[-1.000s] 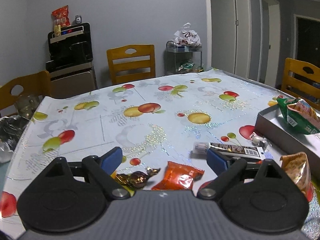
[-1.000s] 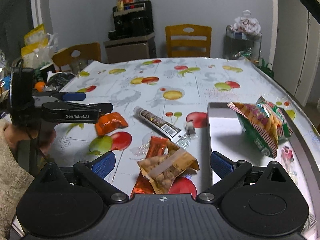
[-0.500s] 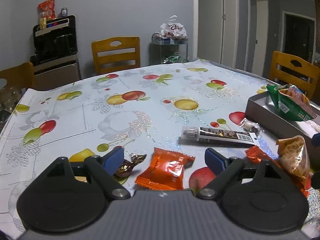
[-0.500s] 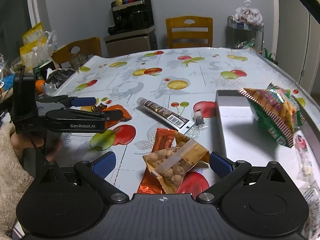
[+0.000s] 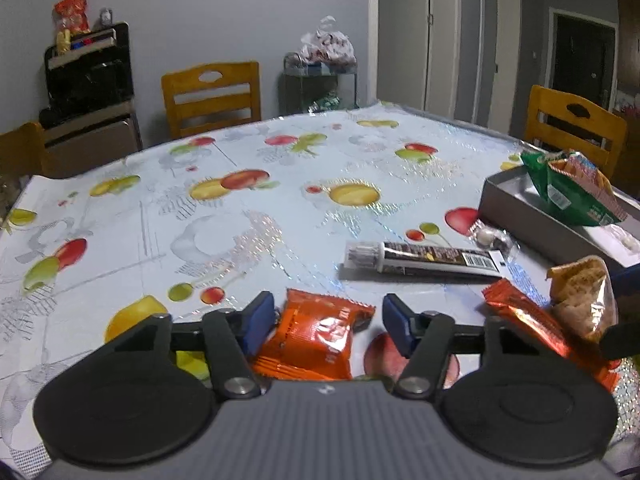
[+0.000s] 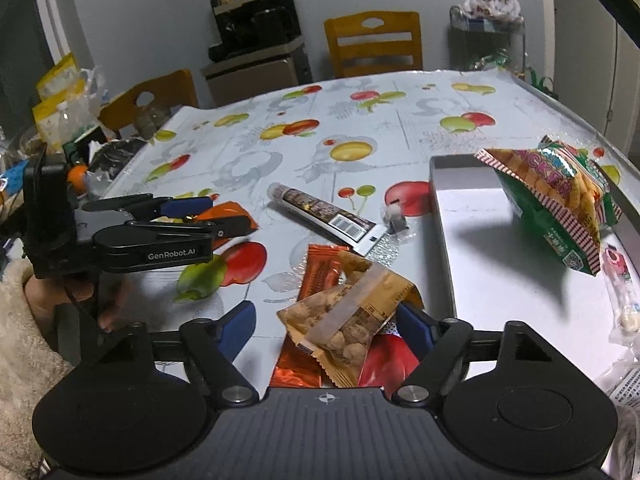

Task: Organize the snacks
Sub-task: 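Grasp the clear peanut bag with right tool while left tool grasps orange wrapped candy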

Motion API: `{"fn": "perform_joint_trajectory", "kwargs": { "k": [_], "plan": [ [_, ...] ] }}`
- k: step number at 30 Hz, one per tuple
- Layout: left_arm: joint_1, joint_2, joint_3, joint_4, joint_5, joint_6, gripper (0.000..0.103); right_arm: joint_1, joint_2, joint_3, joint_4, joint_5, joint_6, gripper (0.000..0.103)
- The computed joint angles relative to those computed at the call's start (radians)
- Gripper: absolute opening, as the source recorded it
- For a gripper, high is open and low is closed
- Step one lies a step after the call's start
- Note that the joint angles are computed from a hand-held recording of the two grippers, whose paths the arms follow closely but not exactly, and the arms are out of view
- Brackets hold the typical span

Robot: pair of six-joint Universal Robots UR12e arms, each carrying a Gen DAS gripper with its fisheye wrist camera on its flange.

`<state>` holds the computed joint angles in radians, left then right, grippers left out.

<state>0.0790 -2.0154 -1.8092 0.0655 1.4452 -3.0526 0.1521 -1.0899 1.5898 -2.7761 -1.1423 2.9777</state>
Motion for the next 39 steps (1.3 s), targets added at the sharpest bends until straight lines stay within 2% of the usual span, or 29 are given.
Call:
{"fn": "perform_joint_trajectory", "kwargs": {
  "k": [3,8,11,16,24,29,39],
  "plan": [
    [0.001,0.002,0.001,-0.015,0.001,-0.004,0.052,0.003,0.005,-0.005,0.003,-0.009,0.006,0.073],
    [0.001,0.01,0.001,-0.054,0.012,-0.007,0.042,0.013,0.016,-0.016,-0.013,-0.036,-0.027,0.056],
    [0.004,0.018,-0.004,-0.071,0.01,-0.018,0.04,0.019,0.018,-0.017,-0.028,-0.055,-0.045,0.052],
    [0.006,0.027,-0.009,-0.091,0.001,-0.022,0.04,0.025,0.023,-0.02,-0.034,-0.081,-0.059,0.052],
    [0.001,0.022,-0.009,-0.071,0.015,-0.033,0.04,0.03,0.032,-0.027,-0.027,-0.092,-0.062,0.052],
    [0.001,0.022,-0.009,-0.071,0.012,-0.04,0.04,0.031,0.035,-0.021,-0.061,-0.106,-0.067,0.039],
    [0.005,0.021,-0.01,-0.069,0.002,-0.057,0.04,0.023,0.021,0.012,-0.142,-0.072,-0.072,0.035]
  ]
}}
